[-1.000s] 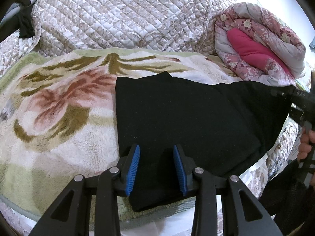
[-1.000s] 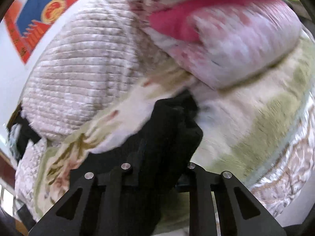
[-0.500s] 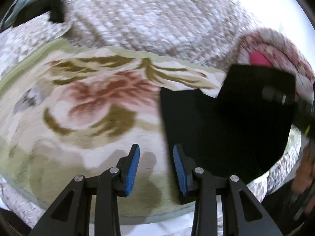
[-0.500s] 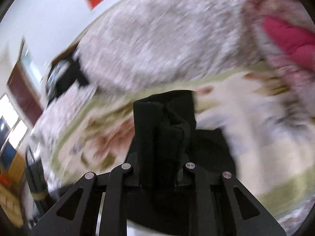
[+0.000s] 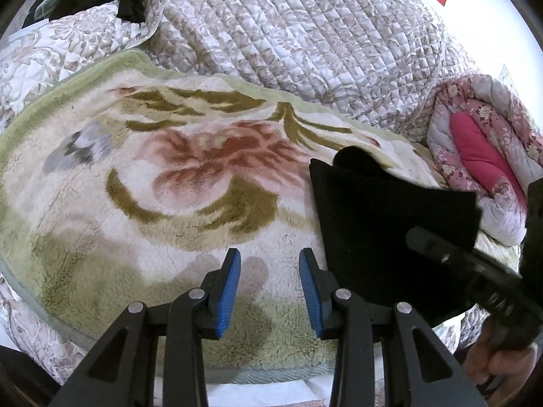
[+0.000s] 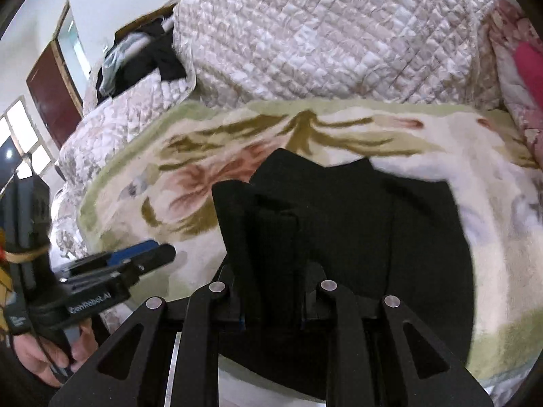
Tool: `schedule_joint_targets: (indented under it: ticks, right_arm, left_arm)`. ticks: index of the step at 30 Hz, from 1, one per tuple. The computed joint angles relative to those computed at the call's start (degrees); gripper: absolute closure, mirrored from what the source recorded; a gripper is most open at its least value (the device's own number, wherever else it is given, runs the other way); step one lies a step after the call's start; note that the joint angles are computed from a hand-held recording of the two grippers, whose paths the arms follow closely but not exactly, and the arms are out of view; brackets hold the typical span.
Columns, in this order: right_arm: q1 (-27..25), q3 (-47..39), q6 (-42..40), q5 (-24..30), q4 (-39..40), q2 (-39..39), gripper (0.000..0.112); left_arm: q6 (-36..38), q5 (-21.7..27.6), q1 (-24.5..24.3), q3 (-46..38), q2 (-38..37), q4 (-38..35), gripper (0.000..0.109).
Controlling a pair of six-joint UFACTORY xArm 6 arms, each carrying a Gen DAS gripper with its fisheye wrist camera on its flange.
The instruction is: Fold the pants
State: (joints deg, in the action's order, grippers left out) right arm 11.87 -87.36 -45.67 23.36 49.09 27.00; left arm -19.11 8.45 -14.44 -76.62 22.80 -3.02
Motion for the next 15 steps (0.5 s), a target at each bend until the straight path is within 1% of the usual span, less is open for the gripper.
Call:
schedule_joint_targets:
  ticks: [2, 3, 4, 5, 6, 7, 8, 10, 11, 13, 15]
  right_arm:
    - [0.7, 0.5, -1.5, -0.9, 0.1, 0.9, 0.090]
    - [0.9, 1.2, -3.3, -1.4, 1.3, 0.5, 0.086]
    - [0.9, 1.5, -5.9, -1.3, 3.6, 0.2, 0.078]
    - [0.5, 1.7, -7.6, 0.4, 5.9, -0.4, 0.072]
    - [0.3, 1.7, -8.1, 1.7, 6.5, -0.8, 0.063]
    - [0.0, 1.9, -8.5, 3.2, 6.9, -1.4, 0.061]
    - [-0.2, 2.3, -9.4, 4.1, 7.8, -2.1, 0.061]
    - [-1.3, 3.7, -14.2, 7.7, 13.0, -4.3, 0.061]
    - [-1.8, 4.6, -16.9, 8.5, 15.9, -5.4, 0.061]
    - [-2.5, 7.0, -22.8, 8.6, 21.8, -8.1, 0.061]
    - [-3.6, 8.9, -26.9, 7.0, 26.8, -9.8, 0.061]
  left_arm:
    - [-0.5, 0.1, 0.2, 0.1, -0.1, 0.4, 0.070]
    - [-1.2, 0.3, 0.2, 0.1, 0.0, 1.0, 0.070]
    - [-1.4, 0.3, 0.3, 0.1, 0.0, 1.2, 0.070]
    - [-1.3, 0.3, 0.3, 0.0, 0.1, 1.1, 0.070]
    - [-1.4, 0.3, 0.3, 0.0, 0.1, 1.0, 0.070]
    - [-1.0, 0.3, 0.3, 0.0, 0.1, 0.6, 0.070]
    - [-0.9, 0.2, 0.3, 0.0, 0.1, 0.5, 0.070]
    - [-1.9, -0.2, 0.4, 0.3, 0.1, 1.6, 0.070]
    - [-1.8, -0.4, 0.4, 0.4, 0.0, 1.7, 0.070]
    - [-2.3, -0.9, 0.4, 0.5, 0.0, 2.5, 0.070]
    - [-2.3, -1.0, 0.3, 0.3, 0.2, 2.8, 0.070]
